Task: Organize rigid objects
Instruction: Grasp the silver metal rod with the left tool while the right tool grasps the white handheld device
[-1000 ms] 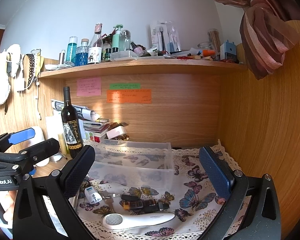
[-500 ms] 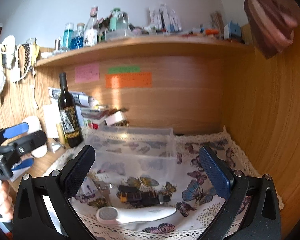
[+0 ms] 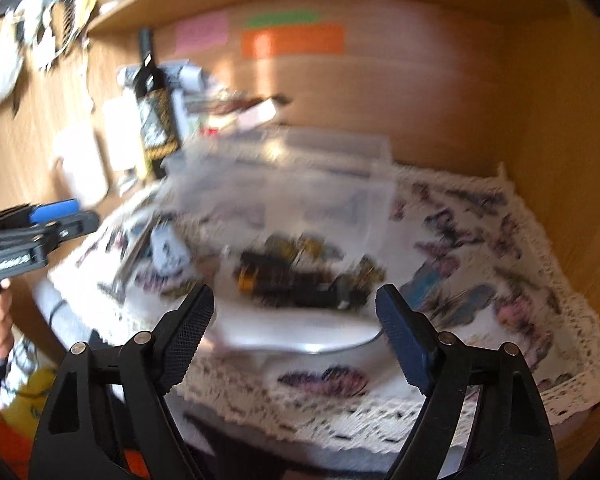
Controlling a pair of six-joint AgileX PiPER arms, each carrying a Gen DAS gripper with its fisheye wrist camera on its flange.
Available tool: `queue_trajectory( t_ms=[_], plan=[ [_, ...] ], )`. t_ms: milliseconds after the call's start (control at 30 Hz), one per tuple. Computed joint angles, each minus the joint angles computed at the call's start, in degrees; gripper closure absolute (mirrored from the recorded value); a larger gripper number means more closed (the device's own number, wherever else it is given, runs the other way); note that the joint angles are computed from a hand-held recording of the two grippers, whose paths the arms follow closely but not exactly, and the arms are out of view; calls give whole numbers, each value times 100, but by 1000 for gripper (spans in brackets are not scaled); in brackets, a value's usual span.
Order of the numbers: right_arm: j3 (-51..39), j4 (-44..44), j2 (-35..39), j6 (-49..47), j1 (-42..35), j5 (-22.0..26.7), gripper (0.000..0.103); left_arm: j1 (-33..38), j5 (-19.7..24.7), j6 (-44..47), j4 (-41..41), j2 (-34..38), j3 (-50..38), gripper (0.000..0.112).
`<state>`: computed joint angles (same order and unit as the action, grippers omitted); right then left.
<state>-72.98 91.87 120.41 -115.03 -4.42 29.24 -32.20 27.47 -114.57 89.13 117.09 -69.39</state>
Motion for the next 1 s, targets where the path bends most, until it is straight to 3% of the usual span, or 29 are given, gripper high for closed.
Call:
queue_trajectory(
  t_ms=[133, 300, 433, 533, 667, 733, 800, 867, 1000],
  plan=[
    [27, -394, 101, -141, 122, -70, 21, 124, -374, 128, -304, 166, -18, 57],
    [-516, -1499, 457, 987, 266, -23, 16, 89, -430, 83, -290, 272, -15, 57],
    [-761, -1646, 575, 1147, 416, -172, 16, 95, -468, 349, -487, 357, -112, 57],
    [-1173, -2442, 704, 1876, 517, 5, 17, 191, -636, 875, -881, 405, -251, 68],
    [-1940, -3637, 990, 2929, 664, 410, 18, 363, -900, 1759, -1649, 583, -591, 72],
    [-2262, -4035, 1146, 3286, 739, 578, 23, 430, -995, 2218, -2102, 696, -781, 73],
    [-2531, -4307, 1293, 3611, 744, 828, 41, 450, -952, 2468, -2318, 807, -957, 74],
    [-2654, -4373, 1384, 3771, 720, 933, 50, 467, -858, 2845, -2655, 969, -1201, 79],
    [-2453, -4163, 1292, 3727, 659, 806, 51, 553, -950, 2826, -2578, 1016, -1166, 92]
  ],
)
